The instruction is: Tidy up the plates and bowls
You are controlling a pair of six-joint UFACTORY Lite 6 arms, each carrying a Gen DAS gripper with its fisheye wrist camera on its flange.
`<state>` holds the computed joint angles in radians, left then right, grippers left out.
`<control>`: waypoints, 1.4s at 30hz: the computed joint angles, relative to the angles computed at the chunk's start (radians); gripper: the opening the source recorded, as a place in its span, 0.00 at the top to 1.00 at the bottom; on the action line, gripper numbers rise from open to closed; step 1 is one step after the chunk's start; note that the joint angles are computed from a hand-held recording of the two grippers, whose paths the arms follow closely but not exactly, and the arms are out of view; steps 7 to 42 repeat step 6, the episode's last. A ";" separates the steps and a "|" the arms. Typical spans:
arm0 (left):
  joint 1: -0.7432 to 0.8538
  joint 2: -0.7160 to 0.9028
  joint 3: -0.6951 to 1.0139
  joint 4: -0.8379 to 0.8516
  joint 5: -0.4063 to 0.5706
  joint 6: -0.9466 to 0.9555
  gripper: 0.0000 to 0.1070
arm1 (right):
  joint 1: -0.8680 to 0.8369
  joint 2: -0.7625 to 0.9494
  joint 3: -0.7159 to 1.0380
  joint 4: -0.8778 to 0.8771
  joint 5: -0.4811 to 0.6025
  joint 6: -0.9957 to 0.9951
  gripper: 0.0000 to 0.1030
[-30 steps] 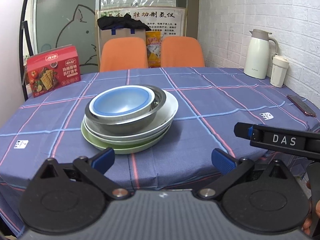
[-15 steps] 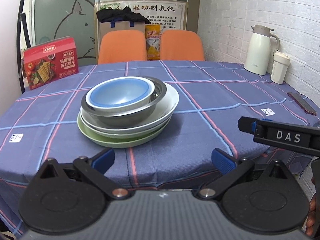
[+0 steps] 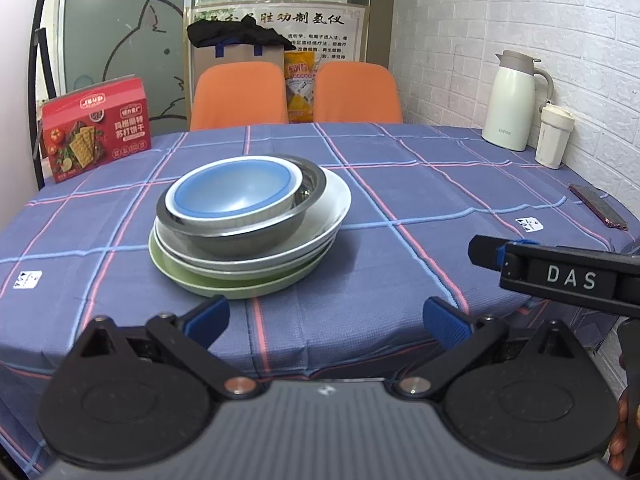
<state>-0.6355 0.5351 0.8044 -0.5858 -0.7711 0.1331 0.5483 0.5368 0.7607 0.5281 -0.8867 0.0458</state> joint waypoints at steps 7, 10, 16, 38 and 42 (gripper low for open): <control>-0.004 -0.002 -0.010 -0.002 -0.029 -0.004 0.04 | 0.003 0.007 0.012 0.001 0.010 -0.005 0.28; -0.004 -0.002 -0.010 -0.002 -0.029 -0.004 0.04 | 0.003 0.007 0.012 0.001 0.010 -0.005 0.28; -0.004 -0.002 -0.010 -0.002 -0.029 -0.004 0.04 | 0.003 0.007 0.012 0.001 0.010 -0.005 0.28; -0.004 -0.002 -0.010 -0.002 -0.029 -0.004 0.04 | 0.003 0.007 0.012 0.001 0.010 -0.005 0.28; -0.004 -0.002 -0.010 -0.002 -0.029 -0.004 0.04 | 0.003 0.007 0.012 0.001 0.010 -0.005 0.28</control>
